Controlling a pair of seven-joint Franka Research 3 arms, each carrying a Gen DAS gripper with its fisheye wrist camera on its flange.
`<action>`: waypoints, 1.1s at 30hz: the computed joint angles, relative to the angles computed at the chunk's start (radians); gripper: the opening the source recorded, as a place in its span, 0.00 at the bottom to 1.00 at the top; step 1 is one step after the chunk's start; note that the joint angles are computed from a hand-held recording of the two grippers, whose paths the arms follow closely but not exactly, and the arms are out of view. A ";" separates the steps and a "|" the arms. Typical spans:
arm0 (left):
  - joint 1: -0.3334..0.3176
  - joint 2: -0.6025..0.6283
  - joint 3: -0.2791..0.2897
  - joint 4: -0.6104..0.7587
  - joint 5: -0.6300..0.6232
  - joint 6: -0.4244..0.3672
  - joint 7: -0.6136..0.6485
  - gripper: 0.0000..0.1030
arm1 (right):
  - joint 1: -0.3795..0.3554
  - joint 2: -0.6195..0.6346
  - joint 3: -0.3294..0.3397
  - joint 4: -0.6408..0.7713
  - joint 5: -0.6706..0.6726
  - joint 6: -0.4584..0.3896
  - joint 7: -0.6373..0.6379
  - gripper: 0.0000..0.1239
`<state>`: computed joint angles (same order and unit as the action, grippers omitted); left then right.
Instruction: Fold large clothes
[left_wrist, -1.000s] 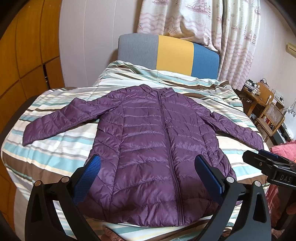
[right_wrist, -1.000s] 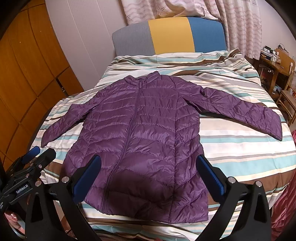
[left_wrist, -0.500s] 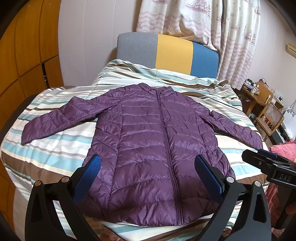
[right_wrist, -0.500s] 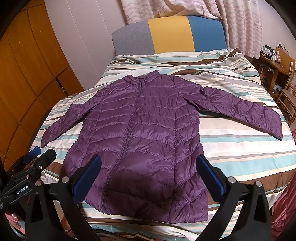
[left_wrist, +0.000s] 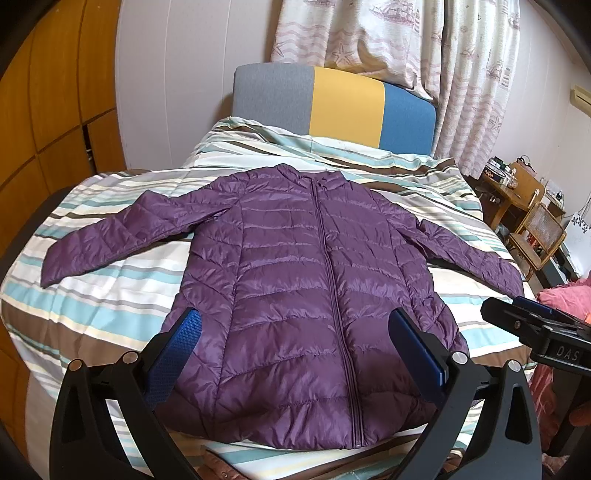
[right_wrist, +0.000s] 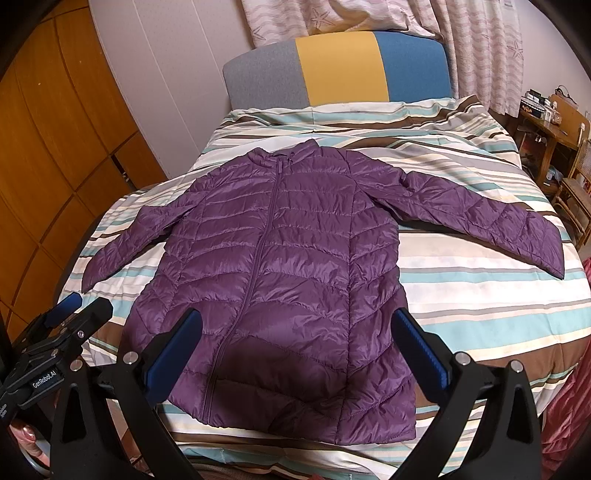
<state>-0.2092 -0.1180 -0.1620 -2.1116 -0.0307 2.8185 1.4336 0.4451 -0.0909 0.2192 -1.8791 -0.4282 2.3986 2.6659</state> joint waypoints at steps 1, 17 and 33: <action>-0.001 -0.002 -0.003 -0.004 0.002 0.002 -0.005 0.97 | 0.000 0.000 0.000 -0.001 0.001 0.004 0.000 0.82; -0.008 0.012 0.004 0.009 -0.061 -0.007 0.048 0.97 | -0.002 0.001 -0.001 -0.008 -0.003 0.015 0.004 0.82; 0.046 0.130 -0.017 0.098 0.206 -0.041 -0.143 0.97 | -0.051 -0.020 -0.021 -0.103 -0.117 0.092 0.118 0.82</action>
<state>-0.1633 0.0120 -0.1793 -2.0137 0.1750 2.7778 1.2903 0.3939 -0.1104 0.1981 -1.9824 -0.5454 2.4910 2.7843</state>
